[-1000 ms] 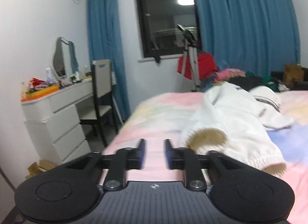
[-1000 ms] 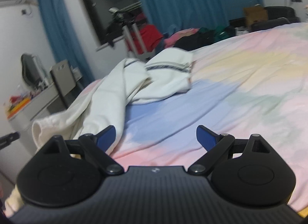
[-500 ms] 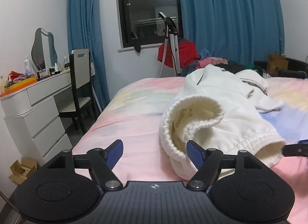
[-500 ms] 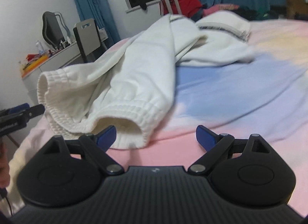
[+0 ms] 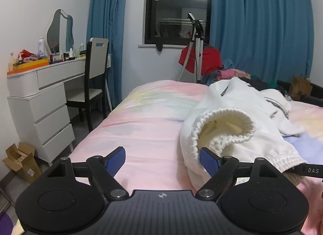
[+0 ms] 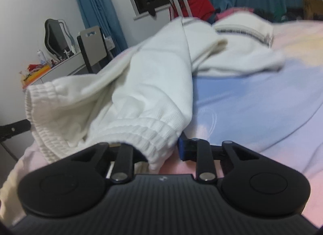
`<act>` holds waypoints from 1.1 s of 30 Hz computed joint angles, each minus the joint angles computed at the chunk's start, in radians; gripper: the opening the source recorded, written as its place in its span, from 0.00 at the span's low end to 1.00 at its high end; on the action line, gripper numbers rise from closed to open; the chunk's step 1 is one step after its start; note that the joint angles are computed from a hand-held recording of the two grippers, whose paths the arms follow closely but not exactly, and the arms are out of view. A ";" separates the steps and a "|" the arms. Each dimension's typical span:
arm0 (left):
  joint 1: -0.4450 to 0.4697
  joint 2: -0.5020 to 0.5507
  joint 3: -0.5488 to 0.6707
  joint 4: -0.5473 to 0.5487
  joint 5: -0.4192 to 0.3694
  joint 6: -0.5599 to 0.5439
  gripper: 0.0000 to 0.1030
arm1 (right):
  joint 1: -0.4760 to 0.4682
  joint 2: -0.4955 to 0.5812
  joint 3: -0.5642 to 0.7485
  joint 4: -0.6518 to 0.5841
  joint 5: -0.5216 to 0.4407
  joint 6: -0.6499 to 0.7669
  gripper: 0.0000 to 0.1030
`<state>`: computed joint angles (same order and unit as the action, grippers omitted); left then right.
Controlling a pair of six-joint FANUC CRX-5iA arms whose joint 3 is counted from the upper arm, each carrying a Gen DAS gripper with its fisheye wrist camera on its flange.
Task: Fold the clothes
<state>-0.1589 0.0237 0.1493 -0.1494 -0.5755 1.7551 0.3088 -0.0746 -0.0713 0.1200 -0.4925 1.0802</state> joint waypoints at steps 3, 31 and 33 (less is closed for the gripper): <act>0.004 -0.023 -0.036 0.066 0.053 -0.055 0.81 | 0.017 -0.058 -0.069 0.127 0.054 -0.073 0.21; -0.065 -0.067 -0.227 0.526 0.197 -0.578 0.95 | -0.014 -0.295 -0.050 -0.003 -0.362 -0.120 0.68; -0.078 -0.044 -0.205 0.476 0.198 -0.575 0.95 | -0.028 -0.289 -0.039 -0.029 -0.348 -0.113 0.68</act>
